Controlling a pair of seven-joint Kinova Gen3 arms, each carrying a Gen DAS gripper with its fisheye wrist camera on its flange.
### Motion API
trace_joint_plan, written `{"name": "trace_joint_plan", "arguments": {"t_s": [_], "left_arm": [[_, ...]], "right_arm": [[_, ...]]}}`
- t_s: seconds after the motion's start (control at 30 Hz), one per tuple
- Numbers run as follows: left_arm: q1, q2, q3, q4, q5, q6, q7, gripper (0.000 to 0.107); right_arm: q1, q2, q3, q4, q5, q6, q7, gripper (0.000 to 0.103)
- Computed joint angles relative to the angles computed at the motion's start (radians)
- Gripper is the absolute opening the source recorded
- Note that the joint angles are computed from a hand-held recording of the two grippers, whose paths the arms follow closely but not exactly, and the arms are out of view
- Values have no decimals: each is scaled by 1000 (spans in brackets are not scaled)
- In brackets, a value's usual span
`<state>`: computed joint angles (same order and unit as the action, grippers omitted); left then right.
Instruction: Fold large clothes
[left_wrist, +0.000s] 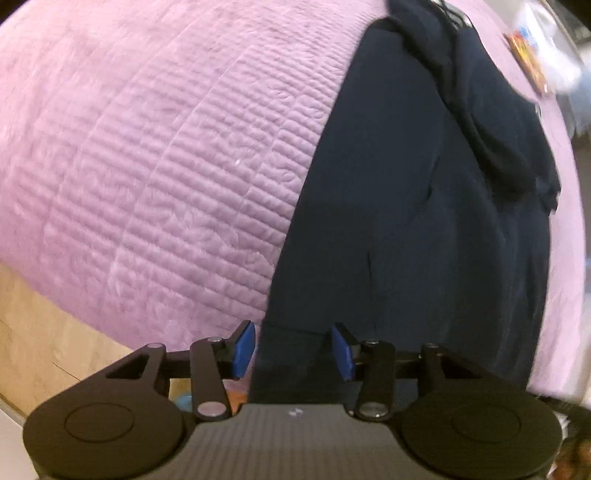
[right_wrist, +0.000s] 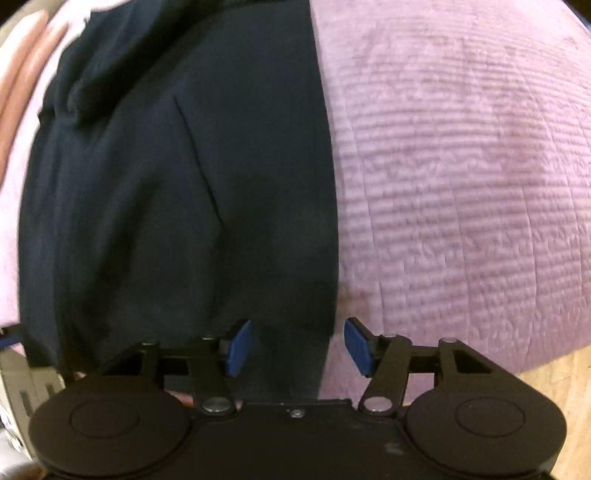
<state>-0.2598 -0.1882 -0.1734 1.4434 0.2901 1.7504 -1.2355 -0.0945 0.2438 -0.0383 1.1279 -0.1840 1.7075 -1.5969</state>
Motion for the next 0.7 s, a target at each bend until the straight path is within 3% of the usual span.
{"name": "trace_joint_plan", "arguments": {"t_s": [0.17, 0.3, 0.33, 0.37, 0.4, 0.47, 0.5, 0.6, 0.7], "left_arm": [[23, -11, 36, 20, -24, -12, 8, 51], [29, -21, 9, 71, 25, -32, -1, 57], [27, -22, 12, 83, 33, -43, -2, 58], [33, -18, 15, 90, 38, -56, -2, 58], [45, -12, 23, 89, 27, -63, -7, 56], [66, 8, 80, 53, -28, -50, -53, 21], [79, -1, 90, 46, -39, -56, -67, 12], [83, -49, 50, 66, -13, -75, -41, 10], [24, -121, -25, 174, 50, -116, 43, 9]], "right_arm": [[11, -15, 0, 55, -42, -13, -16, 65], [-27, -22, -16, 90, -5, -31, -18, 57], [-34, -27, -18, 95, 0, -38, -16, 51], [-37, -31, -19, 95, -2, -42, -13, 28], [-45, -36, -16, 95, -8, -49, -7, 15], [-43, -60, -27, 97, -5, -65, 39, 10], [-44, -72, -26, 95, 4, -56, 59, 8], [-51, -98, -6, 108, 37, -47, 76, 6], [-13, -85, 8, 131, -6, -44, 42, 5]]}}
